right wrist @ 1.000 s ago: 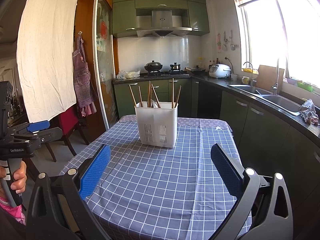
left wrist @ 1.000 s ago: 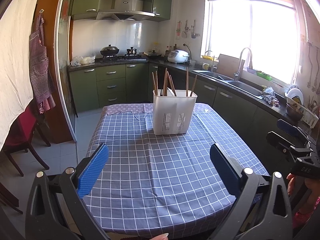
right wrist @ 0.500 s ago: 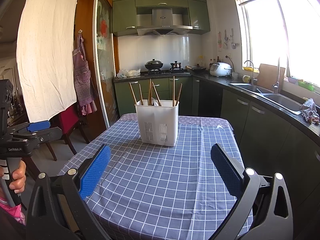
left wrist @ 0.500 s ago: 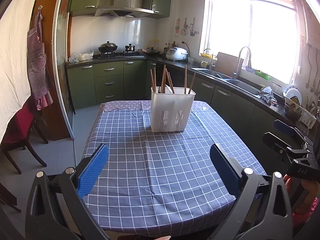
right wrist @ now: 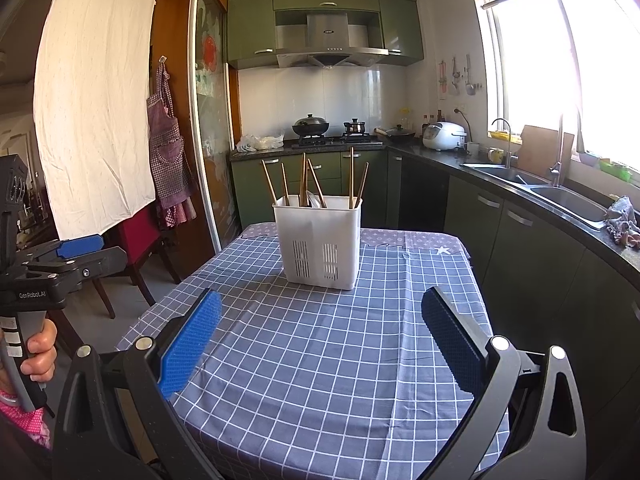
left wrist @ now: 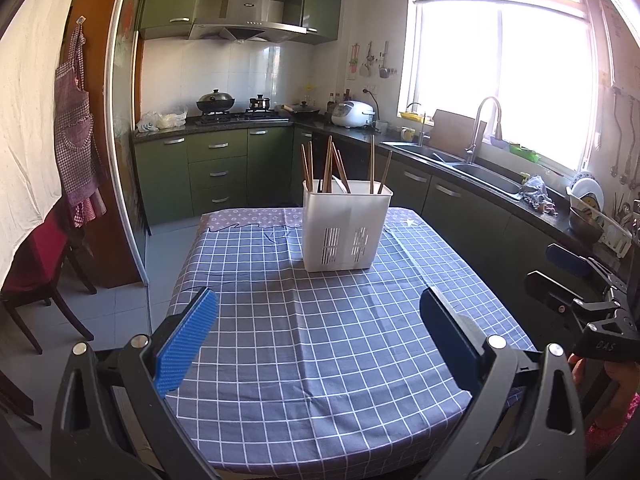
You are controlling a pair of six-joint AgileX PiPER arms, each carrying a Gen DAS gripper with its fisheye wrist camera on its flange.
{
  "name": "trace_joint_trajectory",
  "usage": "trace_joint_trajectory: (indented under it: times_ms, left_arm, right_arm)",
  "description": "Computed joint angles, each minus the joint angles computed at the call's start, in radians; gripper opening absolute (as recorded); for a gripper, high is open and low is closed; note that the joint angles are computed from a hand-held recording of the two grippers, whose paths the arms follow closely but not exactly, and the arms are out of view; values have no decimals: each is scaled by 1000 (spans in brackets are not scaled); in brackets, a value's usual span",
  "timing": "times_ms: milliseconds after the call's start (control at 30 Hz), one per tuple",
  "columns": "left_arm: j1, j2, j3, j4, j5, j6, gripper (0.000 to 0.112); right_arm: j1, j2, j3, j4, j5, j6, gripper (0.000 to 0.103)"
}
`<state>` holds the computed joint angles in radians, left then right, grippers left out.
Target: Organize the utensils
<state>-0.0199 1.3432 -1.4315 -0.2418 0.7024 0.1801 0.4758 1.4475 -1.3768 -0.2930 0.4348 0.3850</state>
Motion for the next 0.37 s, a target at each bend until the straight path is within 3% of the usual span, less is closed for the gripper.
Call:
trace_joint_trajectory:
  times_ms: [367]
  left_arm:
    - [9, 49, -41, 0, 33, -3, 96]
  right_arm:
    - [-25, 29, -23, 72, 3, -64, 99]
